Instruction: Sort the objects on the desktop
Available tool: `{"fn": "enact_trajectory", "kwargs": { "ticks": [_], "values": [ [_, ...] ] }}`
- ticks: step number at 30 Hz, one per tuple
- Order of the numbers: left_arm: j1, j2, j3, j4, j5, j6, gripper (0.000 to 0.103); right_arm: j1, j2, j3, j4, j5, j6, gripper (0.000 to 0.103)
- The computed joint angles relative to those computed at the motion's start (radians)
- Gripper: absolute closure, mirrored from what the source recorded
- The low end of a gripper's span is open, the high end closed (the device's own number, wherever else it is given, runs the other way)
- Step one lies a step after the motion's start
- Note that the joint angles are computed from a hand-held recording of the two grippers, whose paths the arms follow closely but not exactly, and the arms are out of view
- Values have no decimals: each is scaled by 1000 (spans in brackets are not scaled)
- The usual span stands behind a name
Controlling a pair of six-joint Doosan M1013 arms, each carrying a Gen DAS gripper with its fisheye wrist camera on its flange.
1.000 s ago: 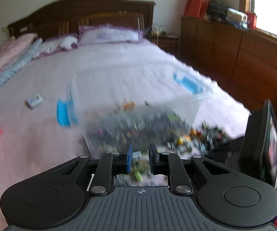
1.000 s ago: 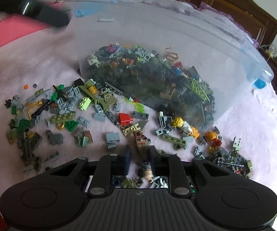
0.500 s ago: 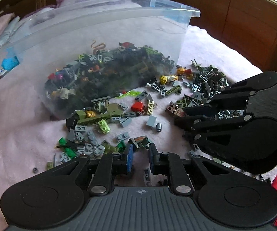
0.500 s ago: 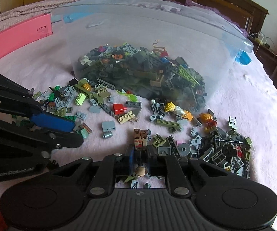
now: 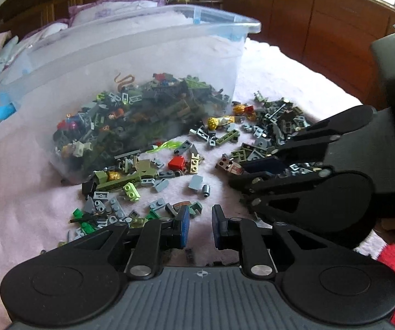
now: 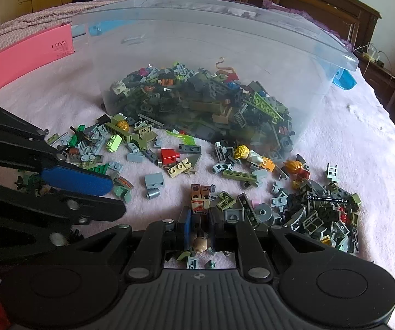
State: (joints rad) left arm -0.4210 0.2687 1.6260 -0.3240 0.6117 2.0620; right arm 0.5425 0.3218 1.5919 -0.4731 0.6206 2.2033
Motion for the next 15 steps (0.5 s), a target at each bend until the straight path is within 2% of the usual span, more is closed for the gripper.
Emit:
{"fn": "enact_trajectory", "kwargs": {
  "ticks": [2, 5, 15],
  "values": [
    [1, 14, -11, 9, 11, -25, 85, 0, 0, 0, -2, 0, 2, 89],
    [2, 20, -12, 11, 8, -37, 90, 1, 1, -1, -4, 1, 4, 89],
    [9, -11, 13, -36, -45, -1, 90, 5, -16, 9, -9, -7, 45, 89]
  ]
}}
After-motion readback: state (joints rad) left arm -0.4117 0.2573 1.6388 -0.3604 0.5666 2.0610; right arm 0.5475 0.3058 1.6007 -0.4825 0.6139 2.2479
